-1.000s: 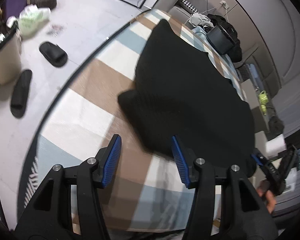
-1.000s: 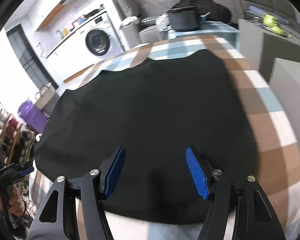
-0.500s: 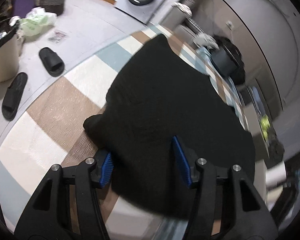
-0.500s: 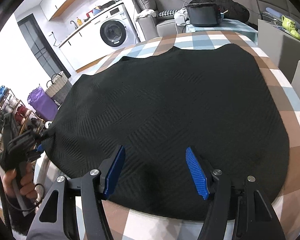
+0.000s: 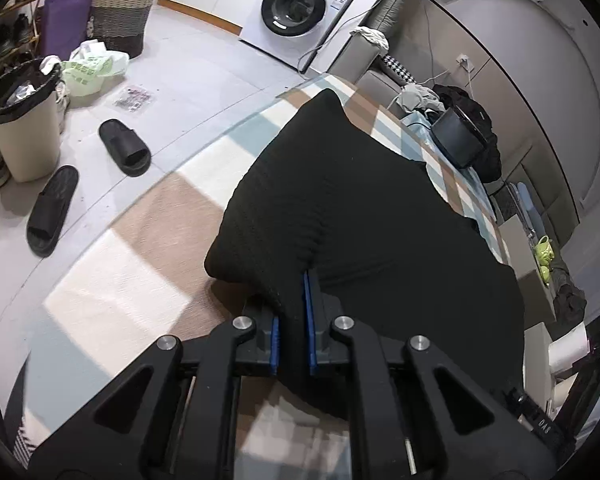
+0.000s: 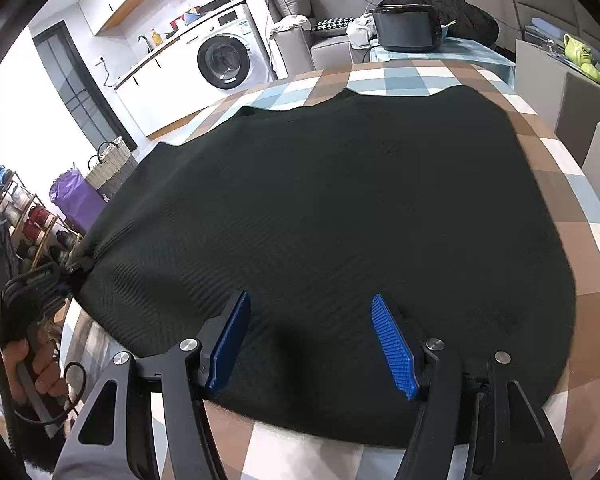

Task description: Fold small clothes

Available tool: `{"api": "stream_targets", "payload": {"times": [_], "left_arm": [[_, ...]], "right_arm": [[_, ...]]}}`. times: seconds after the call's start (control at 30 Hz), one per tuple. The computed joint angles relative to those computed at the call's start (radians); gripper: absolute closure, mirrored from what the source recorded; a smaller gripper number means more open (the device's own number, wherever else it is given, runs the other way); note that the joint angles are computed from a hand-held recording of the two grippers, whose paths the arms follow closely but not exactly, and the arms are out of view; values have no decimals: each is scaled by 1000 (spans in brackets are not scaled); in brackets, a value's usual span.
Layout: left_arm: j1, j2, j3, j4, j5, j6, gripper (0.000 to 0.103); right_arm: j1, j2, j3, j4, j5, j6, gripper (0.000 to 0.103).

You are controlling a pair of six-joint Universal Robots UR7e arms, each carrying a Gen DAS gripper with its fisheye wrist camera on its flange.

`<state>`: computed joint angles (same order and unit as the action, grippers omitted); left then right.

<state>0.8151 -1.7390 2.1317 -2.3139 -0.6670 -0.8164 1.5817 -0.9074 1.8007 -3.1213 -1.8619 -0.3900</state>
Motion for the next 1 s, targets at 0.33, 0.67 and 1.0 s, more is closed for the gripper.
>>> {"api": "stream_targets", "payload": {"times": [0.33, 0.67, 1.0], "left_arm": [[-56, -51, 3, 60, 42, 34, 96], [22, -25, -24, 86, -63, 42, 56], [63, 69, -51, -25, -28, 54, 79]], "right_arm": [[7, 7, -5, -1, 4, 5, 38], [5, 4, -1, -6, -15, 12, 38], [18, 13, -12, -4, -20, 1, 37]]}}
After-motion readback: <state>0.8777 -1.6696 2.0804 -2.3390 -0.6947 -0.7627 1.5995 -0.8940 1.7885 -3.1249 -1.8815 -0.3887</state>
